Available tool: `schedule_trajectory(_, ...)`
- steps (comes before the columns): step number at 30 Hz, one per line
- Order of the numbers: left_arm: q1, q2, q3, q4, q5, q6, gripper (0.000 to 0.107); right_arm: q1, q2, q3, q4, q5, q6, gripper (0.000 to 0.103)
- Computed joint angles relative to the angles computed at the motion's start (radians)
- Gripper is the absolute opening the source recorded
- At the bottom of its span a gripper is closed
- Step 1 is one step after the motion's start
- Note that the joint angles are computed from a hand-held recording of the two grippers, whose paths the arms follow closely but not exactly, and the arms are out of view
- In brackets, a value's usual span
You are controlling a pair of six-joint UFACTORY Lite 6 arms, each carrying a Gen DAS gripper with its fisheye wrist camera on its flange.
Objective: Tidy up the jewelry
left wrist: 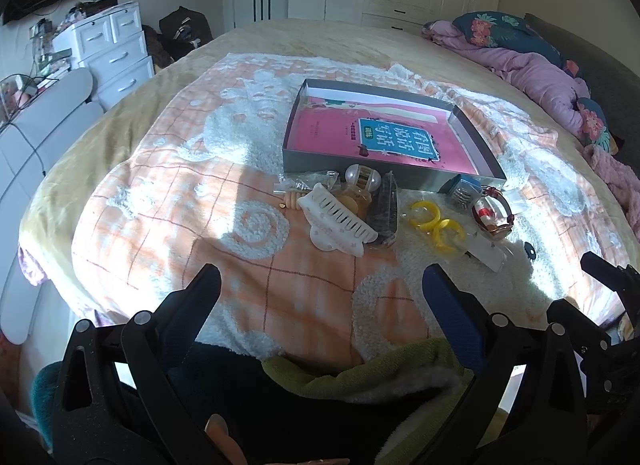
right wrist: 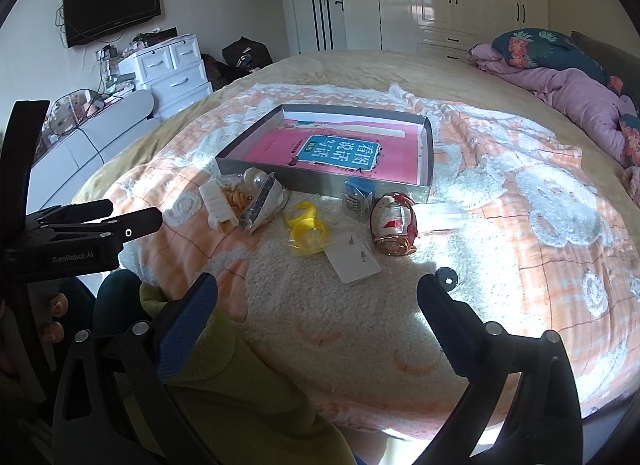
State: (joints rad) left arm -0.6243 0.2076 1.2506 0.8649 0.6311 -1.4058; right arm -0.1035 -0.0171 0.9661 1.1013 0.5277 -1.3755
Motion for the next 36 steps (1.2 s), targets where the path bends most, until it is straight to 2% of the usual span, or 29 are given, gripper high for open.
schedule_trajectory(10,0.067,0.040,0.026,-0.044,-0.034,0.055,0.095,0.000,0.103,0.079,0.054,-0.010,-0.019,0.099)
schedule_trajectory(17,0.134,0.088,0.067,-0.128,-0.060,0.154,0.095,-0.016,0.227,0.193,0.013,-0.025,0.047,0.099)
schedule_trajectory(24,0.234,0.163,0.107,-0.444,-0.205,0.450,0.095,-0.041,0.337,0.309,0.029,-0.063,0.053,0.099)
schedule_trajectory(29,0.276,0.253,0.183,-0.735,-0.250,0.705,0.095,-0.059,0.401,0.386,0.033,-0.075,0.052,0.099)
schedule_trajectory(31,0.285,0.279,0.207,-0.812,-0.264,0.768,0.093,-0.066,0.421,0.408,0.024,-0.082,0.062,0.099)
schedule_trajectory(36,0.308,0.358,0.294,-0.979,-0.264,0.901,0.065,-0.084,0.490,0.478,-0.029,-0.073,0.122,0.099)
